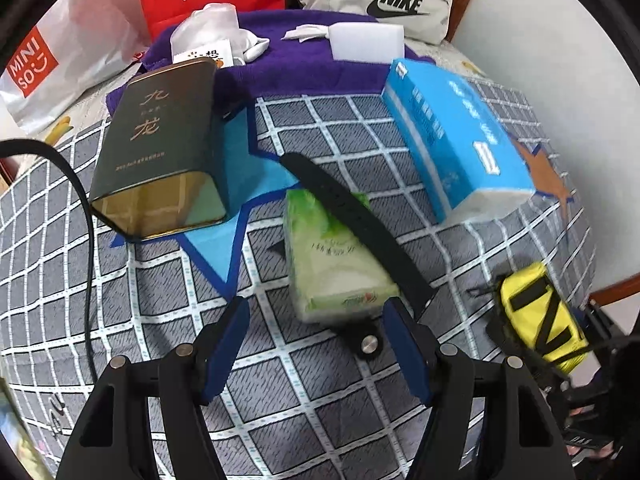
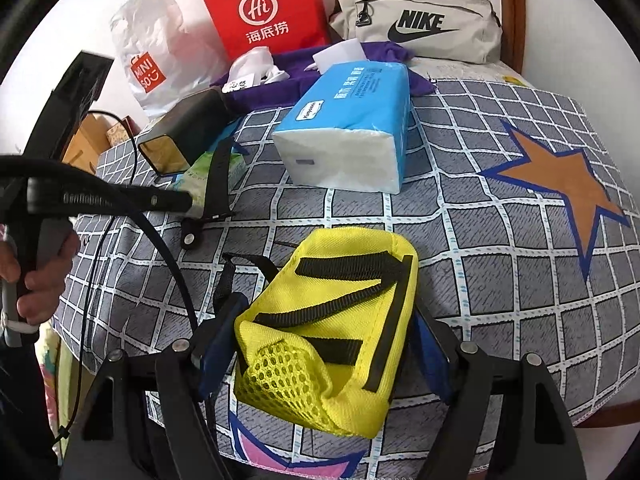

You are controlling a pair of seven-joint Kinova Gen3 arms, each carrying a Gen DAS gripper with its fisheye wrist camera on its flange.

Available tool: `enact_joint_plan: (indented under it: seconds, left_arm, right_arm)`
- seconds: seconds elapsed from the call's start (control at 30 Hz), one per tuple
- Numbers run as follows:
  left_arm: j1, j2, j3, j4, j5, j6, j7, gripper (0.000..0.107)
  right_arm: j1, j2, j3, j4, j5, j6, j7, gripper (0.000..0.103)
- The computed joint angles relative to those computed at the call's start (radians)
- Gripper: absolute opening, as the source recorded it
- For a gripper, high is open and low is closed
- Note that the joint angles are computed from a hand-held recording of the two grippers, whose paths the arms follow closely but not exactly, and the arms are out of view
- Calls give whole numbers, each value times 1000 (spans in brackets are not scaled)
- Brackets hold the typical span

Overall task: Organize soft objects
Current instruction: 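Grasp the yellow mesh bag with the right tool while the left tool grasps the black strap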

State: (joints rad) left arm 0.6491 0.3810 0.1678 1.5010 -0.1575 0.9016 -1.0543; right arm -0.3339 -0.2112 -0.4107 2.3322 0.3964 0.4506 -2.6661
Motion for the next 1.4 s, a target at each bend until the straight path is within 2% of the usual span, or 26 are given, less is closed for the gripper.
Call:
enact_joint_plan:
  seconds: [0.33, 0.4, 0.53, 0.6, 0.67, 0.8, 0.9, 0.93, 0.97, 1.03, 1.1, 1.23, 1.3, 1.37, 1.4]
  left_arm:
    - [-3, -11, 16, -40, 50, -30, -12, 67]
    - [14, 2, 6, -64, 37, -42, 16, 67]
    - [31, 62, -3, -135, 32, -12, 48, 67]
    - [70, 87, -30, -161, -6, 13, 93, 59]
    - [72, 120, -26, -194, -8, 47, 89, 49]
    - [105, 141, -47, -210, -47, 56, 113, 47]
    - [112, 143, -54, -214, -60, 65, 132, 38]
    - [107, 140, -51, -209, -58, 61, 129, 34]
    - [100, 132, -47, -198, -53, 49, 124, 24]
    - [72, 122, -28, -182, -23, 36, 98, 17]
    - [67, 118, -24, -174, -13, 30, 87, 17]
    - [83, 138, -35, -212, -22, 71, 100, 18]
    - [87, 155, -36, -243, -22, 97, 102, 25]
    - [97, 172, -41, -271, -28, 112, 108, 46]
    - [109, 185, -47, -289, -41, 125, 111, 50]
  right_arm:
    - [-17, 5, 26, 0, -29, -6, 32, 78]
    - [-9, -2, 19, 0, -27, 4, 28, 78]
    - [-5, -27, 29, 7, -45, 14, 49, 78]
    - [7, -45, 25, 12, -49, 22, 56, 78]
    - [14, -59, 31, 19, -63, 16, 72, 78]
    - [25, -70, 48, 30, -104, -9, 126, 78]
    - [34, -71, 56, 38, -133, -26, 162, 78]
    - [37, -71, 57, 40, -141, -31, 172, 78]
    - [41, -73, 57, 42, -149, -36, 181, 78]
    - [51, -75, 55, 45, -160, -44, 196, 78]
    - [65, -75, 44, 44, -163, -48, 202, 78]
    - [91, -72, 16, 41, -154, -50, 199, 78]
    - [87, -67, 22, 37, -160, -50, 207, 78]
    - [81, -66, 28, 36, -168, -51, 217, 78]
    - [82, -66, 27, 35, -169, -51, 218, 78]
